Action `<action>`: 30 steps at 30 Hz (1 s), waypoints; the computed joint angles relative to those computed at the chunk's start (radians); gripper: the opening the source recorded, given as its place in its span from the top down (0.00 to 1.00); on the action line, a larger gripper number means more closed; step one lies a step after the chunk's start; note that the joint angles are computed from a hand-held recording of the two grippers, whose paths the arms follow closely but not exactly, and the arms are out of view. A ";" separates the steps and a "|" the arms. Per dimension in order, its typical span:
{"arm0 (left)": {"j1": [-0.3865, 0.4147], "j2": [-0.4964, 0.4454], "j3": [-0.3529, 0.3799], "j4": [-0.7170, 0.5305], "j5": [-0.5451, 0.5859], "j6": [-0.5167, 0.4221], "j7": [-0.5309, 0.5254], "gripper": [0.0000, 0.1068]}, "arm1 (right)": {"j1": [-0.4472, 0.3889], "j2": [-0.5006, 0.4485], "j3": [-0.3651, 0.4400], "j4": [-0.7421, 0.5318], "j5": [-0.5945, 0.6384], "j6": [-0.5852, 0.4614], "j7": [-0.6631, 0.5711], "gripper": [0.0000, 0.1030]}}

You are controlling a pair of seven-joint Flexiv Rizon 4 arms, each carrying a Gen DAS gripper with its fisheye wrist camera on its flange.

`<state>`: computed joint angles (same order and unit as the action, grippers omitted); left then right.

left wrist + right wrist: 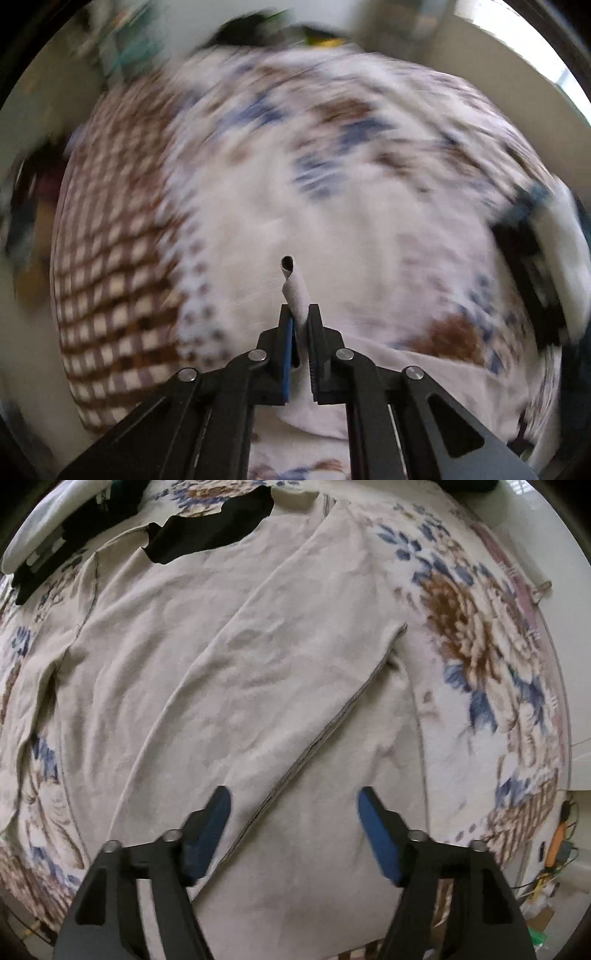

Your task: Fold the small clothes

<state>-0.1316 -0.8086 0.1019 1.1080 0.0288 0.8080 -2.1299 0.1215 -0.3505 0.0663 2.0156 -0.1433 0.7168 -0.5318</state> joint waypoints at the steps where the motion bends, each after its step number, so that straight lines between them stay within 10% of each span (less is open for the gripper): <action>1: -0.010 0.002 -0.011 -0.007 0.013 0.014 0.035 0.95 | -0.005 -0.001 0.004 -0.001 0.012 -0.009 -0.013 0.16; 9: -0.104 0.042 -0.222 0.029 -0.031 0.164 0.567 0.95 | -0.054 0.139 0.021 0.175 0.130 0.048 -0.028 0.15; 16: -0.149 0.164 -0.426 0.297 -0.155 0.137 1.009 0.95 | -0.118 0.347 0.001 0.388 0.180 0.024 0.062 0.15; 30: -0.283 0.328 -0.329 0.659 -0.180 0.098 1.317 0.95 | -0.232 0.573 -0.051 0.597 0.208 0.008 -0.036 0.15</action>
